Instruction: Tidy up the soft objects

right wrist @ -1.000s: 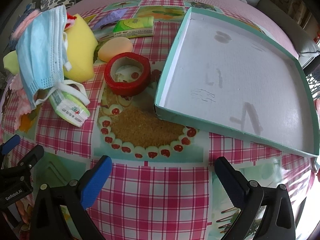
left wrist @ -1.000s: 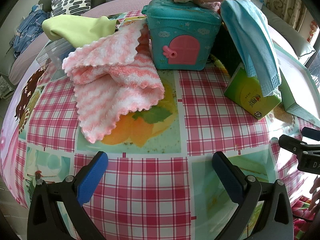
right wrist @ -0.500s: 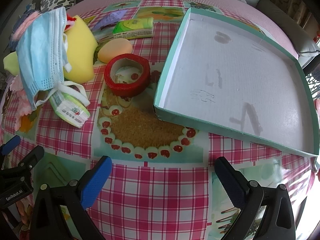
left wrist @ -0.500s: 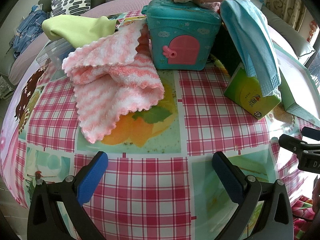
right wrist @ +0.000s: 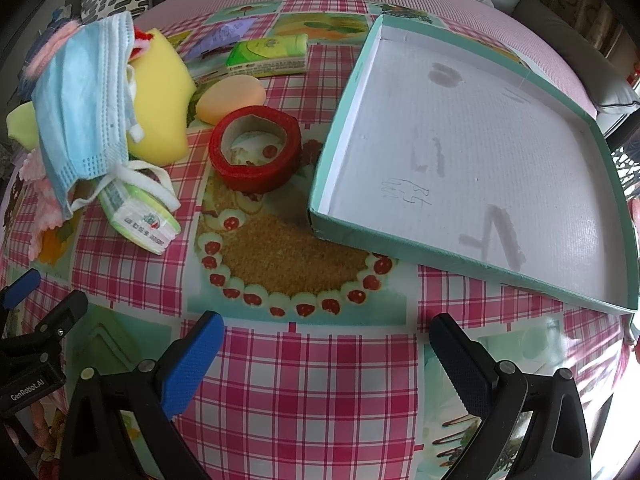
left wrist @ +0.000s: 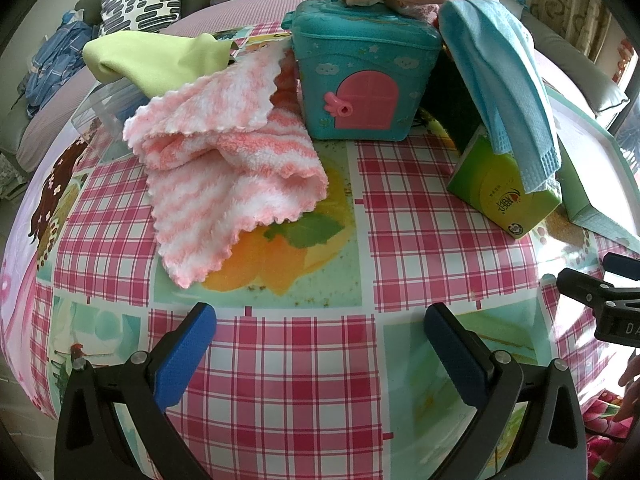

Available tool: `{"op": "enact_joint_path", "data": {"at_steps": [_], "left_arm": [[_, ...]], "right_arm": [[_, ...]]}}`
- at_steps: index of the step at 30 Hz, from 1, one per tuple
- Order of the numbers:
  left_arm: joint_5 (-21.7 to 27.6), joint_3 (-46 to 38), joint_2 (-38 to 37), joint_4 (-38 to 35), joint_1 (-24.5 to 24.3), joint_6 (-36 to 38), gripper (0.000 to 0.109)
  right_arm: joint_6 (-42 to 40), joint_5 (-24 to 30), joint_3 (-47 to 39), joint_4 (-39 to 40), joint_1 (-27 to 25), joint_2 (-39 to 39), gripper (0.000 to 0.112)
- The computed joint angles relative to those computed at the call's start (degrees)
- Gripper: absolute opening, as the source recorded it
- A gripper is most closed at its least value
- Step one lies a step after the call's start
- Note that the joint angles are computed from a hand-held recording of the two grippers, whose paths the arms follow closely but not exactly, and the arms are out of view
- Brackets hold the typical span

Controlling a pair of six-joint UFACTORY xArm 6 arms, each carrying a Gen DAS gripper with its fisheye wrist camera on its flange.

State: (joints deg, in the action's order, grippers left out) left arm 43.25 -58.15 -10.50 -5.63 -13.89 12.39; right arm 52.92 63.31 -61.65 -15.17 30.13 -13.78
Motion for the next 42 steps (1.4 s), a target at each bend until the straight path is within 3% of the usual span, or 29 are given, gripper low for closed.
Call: {"op": "enact_joint_path", "data": {"at_steps": [13,16,23,26,30,34,38,42], "left_arm": [[0.6,-0.9,0.7,-0.3,-0.2,0.4,0.103],[3.8,-2.5,0.5,-0.7,0.6,0.7,0.103],[5.9,-9.2,1.2,-3.9,2.9,1.5,0.103],[7.7,-15.1,4.2,-0.5,2.9,-2.0,0.103],[13.0,-24.0,9.1,-1.8,3.3,-3.9,0.103],[19.4,-34.8,15.7,-2.2,3.2,-7.4,0.103],[20.7,-40.5,18.5,-4.1,3.8,-8.8,0.103],[17.8,-38.7,17.9,-3.2,3.5,-11.4,0.103]], "right_arm": [[0.1,-0.6,0.2,0.1,-0.1,-0.3,0.103],[1.2,-3.5,1.6,-0.1,-0.7,-2.5,0.103],[6.6,-7.7,2.3,-6.4,-1.3,-7.9,0.103],[6.5,-7.2,-0.3,-8.3,-1.1,-7.6,0.103],[2.9,-5.8,-6.2,-7.2,-1.1,-5.3,0.103],[-1.4,-2.0,-17.2,-7.4,-0.8,1.3,0.103],[-4.4,-2.2,-23.7,-6.7,-1.3,5.6,0.103],[-5.2,-3.9,-26.8,-5.2,-1.6,8.5,0.103]]}}
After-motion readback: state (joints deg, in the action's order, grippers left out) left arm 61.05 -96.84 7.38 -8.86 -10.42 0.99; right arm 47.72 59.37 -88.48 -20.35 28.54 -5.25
